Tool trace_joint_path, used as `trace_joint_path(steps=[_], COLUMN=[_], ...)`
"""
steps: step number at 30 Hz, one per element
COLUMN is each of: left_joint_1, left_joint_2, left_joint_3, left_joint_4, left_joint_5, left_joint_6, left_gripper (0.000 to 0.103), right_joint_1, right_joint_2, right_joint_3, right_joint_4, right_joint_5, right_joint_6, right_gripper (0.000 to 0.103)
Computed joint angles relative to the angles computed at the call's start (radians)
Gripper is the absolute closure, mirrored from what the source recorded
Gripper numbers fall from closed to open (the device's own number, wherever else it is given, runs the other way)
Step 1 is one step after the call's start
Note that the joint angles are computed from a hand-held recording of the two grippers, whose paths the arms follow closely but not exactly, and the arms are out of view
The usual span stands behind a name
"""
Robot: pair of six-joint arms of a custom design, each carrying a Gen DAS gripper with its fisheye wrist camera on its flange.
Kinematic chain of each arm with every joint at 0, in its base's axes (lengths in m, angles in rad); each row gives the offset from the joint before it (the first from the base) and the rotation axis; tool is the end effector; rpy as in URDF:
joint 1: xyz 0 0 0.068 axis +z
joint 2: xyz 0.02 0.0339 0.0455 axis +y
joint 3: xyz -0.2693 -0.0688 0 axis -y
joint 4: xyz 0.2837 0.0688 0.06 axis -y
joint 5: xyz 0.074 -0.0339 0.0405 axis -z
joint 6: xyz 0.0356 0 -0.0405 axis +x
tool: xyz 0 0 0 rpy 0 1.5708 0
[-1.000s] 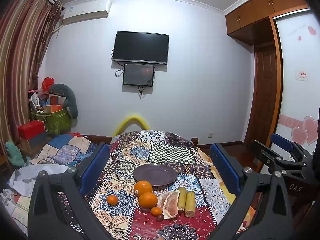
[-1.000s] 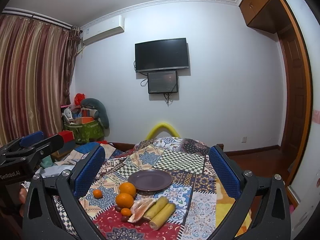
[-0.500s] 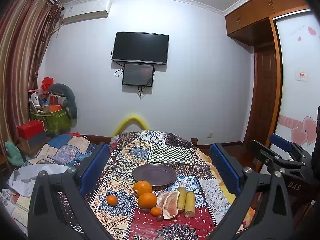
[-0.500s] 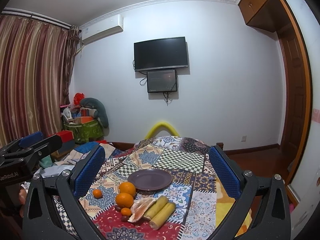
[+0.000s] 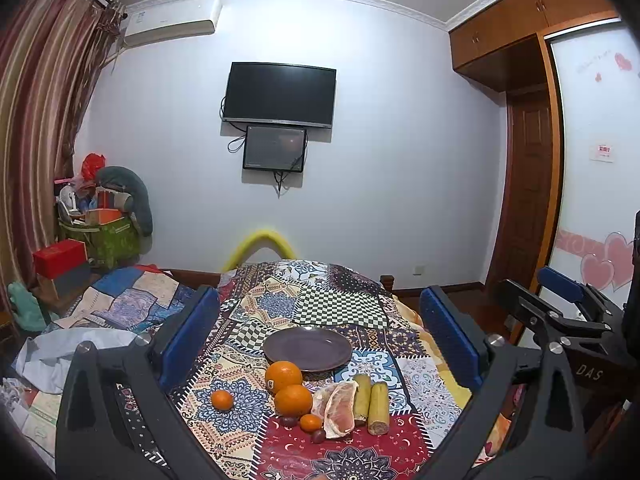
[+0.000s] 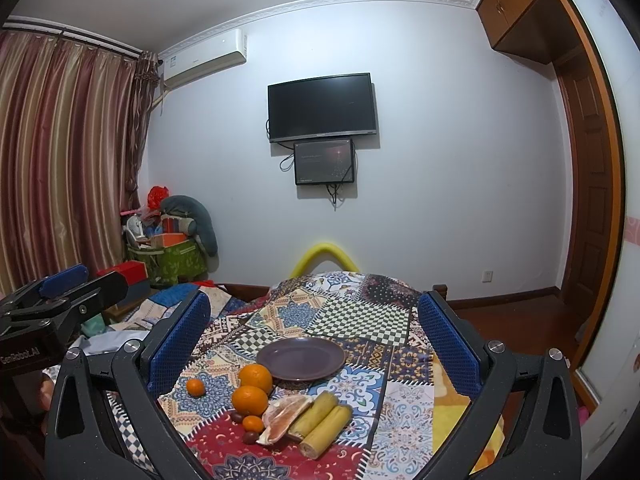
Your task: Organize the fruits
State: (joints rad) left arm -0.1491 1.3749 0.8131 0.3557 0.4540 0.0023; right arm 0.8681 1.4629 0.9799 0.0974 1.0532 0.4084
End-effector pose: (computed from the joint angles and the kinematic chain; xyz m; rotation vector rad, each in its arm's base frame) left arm 0.3373 -0.0664 0.2556 0.4607 1.7231 -0.5083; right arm 0.2530 0.2509 0.2682 0.2512 1.7412 -0.1077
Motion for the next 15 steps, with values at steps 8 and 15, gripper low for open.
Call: trace_joint_path(steps=[8,15], left_joint_1=[-0.001,0.003], left_joint_2=[-0.005,-0.008], left_joint_3=[-0.003,0.0], left_joint_4=[-0.002,-0.008], left_joint_5=[-0.001,0.004], left_joint_6=[0.0,0.002], left_gripper=[0.002,0.002], right_joint_1=[0.001,0.002], right_joint_2=[0.001,0.001], right_joint_3=[-0.003,0.0], right_joint_4=[0.006,-0.001], right_joint_5=[-0.001,-0.003], right_joint_6=[0.002,0.007], right_gripper=[0.0,0.0])
